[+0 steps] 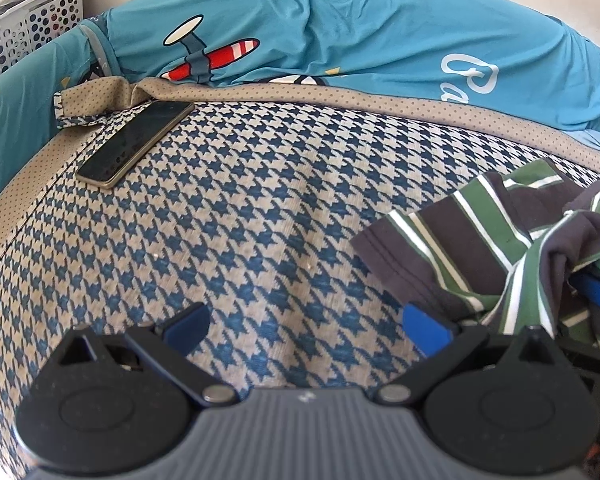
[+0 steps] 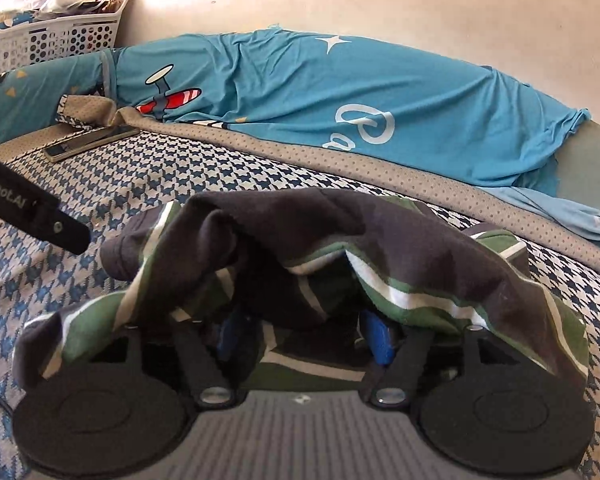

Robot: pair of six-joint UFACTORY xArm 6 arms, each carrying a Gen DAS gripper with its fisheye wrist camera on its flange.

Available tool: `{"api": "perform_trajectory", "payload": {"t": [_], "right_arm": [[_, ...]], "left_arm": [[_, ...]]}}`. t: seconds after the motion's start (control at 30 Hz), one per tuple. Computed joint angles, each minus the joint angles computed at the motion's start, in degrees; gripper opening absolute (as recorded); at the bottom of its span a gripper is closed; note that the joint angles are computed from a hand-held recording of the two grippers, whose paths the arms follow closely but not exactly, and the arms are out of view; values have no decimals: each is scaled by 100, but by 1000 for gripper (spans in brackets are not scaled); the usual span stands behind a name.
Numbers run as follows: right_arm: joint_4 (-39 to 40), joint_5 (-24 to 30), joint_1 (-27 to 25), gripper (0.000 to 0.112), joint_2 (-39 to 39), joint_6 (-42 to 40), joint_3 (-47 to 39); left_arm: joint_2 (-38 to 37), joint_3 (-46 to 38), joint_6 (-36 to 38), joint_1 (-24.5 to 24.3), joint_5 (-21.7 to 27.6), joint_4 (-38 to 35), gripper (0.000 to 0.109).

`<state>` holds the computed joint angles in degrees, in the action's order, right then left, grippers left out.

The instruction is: Fold clothes

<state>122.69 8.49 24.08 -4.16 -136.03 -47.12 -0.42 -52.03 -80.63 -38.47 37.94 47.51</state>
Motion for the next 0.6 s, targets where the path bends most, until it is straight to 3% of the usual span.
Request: {"api": "perform_trajectory", "payload": {"t": [0.23,0.3,0.37,0.43,0.6], "right_arm": [[1049,-259,51,68,45,-1216,-166],[896,-252,53,68,24,-1030,-141],[257,-236,66,68,-23,-262,-57],[208,-220,53,69,-83,-153,10],[1231,-293,24,72,-43,-1316,-85]], "left_arm": [[-394,407,215,216,-145,-567,103],[-490,524,322,340,-326,-830,103],[-616,678,212,434,-509,-877,103],[-681,728,189,468,-505,-881,103],[-787,843,285,602,-620,-1064,103]]}}
